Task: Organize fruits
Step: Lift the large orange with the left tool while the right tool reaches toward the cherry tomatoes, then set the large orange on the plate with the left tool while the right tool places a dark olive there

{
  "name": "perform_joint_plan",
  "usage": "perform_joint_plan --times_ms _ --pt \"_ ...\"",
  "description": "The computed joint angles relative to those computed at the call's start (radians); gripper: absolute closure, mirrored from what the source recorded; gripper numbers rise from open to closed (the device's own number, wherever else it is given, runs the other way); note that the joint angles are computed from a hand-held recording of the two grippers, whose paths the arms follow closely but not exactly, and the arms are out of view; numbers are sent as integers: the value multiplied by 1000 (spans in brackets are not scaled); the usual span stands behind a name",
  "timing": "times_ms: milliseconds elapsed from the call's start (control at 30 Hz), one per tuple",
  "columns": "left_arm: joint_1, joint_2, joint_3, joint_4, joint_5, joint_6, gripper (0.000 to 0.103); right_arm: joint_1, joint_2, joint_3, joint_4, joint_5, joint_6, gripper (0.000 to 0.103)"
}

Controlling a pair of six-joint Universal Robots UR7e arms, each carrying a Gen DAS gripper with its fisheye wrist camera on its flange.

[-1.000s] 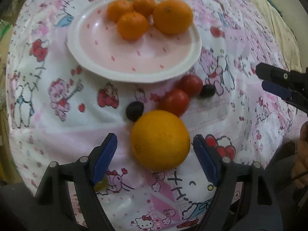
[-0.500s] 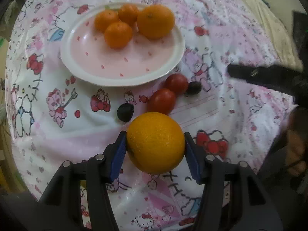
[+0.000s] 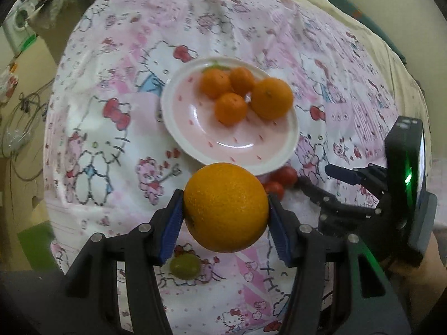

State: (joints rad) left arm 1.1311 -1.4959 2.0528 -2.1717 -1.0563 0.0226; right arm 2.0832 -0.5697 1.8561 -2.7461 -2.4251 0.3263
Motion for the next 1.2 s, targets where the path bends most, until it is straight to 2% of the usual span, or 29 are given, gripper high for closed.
perform_joint_plan --times_ms 33,133,167,300,433,567,633,700,967,1200 --pt "-3 1 4 -13 10 7 50 5 11 -15 33 -21 -1 56" --pt "-12 -5 19 -45 33 28 50 5 28 -36 45 -11 -37 57" --pt "-12 -7 18 -45 31 32 50 3 38 -49 65 -17 -41 64" --pt "-10 -17 20 -52 40 50 50 -12 49 -64 101 6 -54 80" --pt "1 -19 14 -51 40 46 50 -20 44 -64 82 41 -63 82" --pt "14 -13 3 -45 43 33 50 -27 7 -30 20 84 -59 82" --pt "23 -9 -5 -42 36 24 50 -17 -11 -8 -25 77 -52 82" --pt "34 -5 -14 -40 26 15 50 -7 -34 19 -107 105 -68 82" --pt "37 0 -3 -85 61 30 50 17 -85 92 -373 181 -86 82" --pt "20 19 -26 -78 58 59 50 -7 -85 97 -458 211 -110 82"
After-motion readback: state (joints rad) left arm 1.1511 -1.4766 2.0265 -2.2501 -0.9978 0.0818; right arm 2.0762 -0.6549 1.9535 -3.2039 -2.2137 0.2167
